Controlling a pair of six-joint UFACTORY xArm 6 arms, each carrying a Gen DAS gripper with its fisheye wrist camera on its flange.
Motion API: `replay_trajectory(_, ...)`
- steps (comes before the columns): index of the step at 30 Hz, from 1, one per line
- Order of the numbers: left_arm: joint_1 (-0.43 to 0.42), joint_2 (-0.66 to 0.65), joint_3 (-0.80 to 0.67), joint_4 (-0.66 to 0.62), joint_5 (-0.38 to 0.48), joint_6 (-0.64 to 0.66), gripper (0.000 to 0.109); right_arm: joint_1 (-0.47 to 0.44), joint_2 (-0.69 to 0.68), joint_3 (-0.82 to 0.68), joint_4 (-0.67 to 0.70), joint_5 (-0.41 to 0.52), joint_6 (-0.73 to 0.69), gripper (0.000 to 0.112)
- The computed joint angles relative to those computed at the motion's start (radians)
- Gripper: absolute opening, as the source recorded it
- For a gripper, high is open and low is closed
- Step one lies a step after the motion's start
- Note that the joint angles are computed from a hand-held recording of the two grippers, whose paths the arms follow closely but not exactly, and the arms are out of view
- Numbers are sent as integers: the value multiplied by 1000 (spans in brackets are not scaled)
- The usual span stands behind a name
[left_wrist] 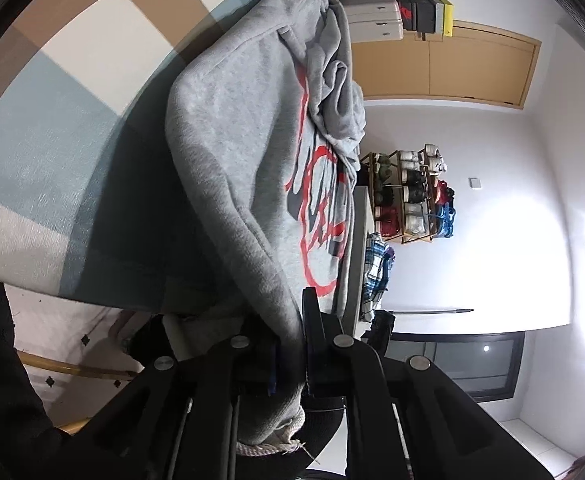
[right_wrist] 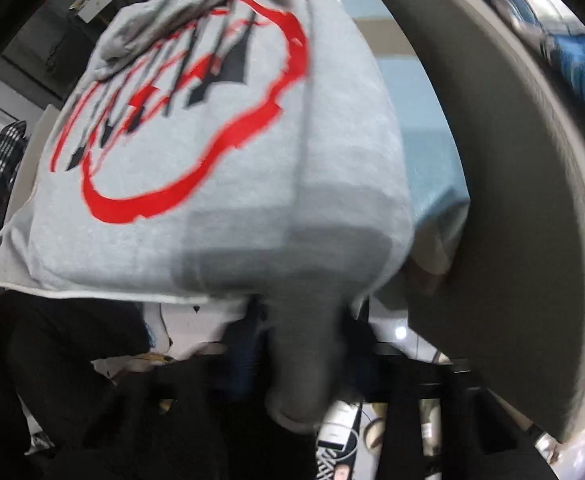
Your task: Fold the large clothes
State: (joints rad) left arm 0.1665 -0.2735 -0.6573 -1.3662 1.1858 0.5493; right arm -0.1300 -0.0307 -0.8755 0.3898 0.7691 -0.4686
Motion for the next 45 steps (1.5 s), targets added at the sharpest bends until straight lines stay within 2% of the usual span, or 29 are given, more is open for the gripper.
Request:
replay_trajectory(4, -10, 15, -3, 23, -12, -32, 4, -71, -1, -4, 199, 62, -128, 10)
replay_trajectory(6, -18, 11, -3, 34, -29, -39, 4, -86, 8, 0, 217, 58, -123, 10)
replay_trajectory(8, -28, 4, 1, 43, -46, -45, 5, -85, 12, 16, 182, 11, -98, 10)
replay_trajectory(11, -38, 0, 7, 56, -61, -60, 21, -85, 13, 28, 239, -5, -137, 11)
replay_trajectory(13, -43, -5, 16, 61, -78, -80, 41, -81, 21, 25, 227, -15, -131, 11)
replay_trajectory(15, -46, -8, 24, 68, -98, -97, 49, -87, 31, 12, 211, -13, -143, 11)
replay_trajectory(21, -49, -2, 23, 77, -109, -106, 51, -40, 69, -19, 148, -50, -132, 12)
replay_trajectory(23, -53, 3, 19, 67, -108, -105, 57, -22, 87, -30, 132, -65, -110, 13)
replay_trajectory(24, -54, 5, 14, 67, -104, -105, 61, -21, 94, -33, 142, -66, -112, 13)
replay_trajectory(27, -71, -2, 5, 103, -125, -118, 61, -36, 94, -31, 215, -55, -146, 12)
replay_trajectory(29, -86, -19, 11, 127, -154, -114, 59, -68, 61, -5, 261, -37, -213, 10)
replay_trajectory(30, -95, -30, 17, 145, -178, -124, 49, -92, 43, 4, 302, -7, -256, 8)
replay_trajectory(31, -105, -40, 23, 177, -214, -152, 32, -109, 24, 13, 354, 18, -291, 8)
replay_trajectory(34, -97, -32, 19, 185, -223, -148, 5, -145, -23, 31, 448, 76, -368, 6)
replay_trajectory(35, -92, -30, 17, 181, -218, -141, 5, -153, -27, 31, 463, 94, -375, 6)
replay_trajectory(40, -57, -36, 12, 87, -155, -100, 3, -245, -10, -14, 658, 298, -421, 6)
replay_trajectory(45, -20, -40, -1, 21, -128, -93, 3, -275, -13, -31, 822, 391, -467, 6)
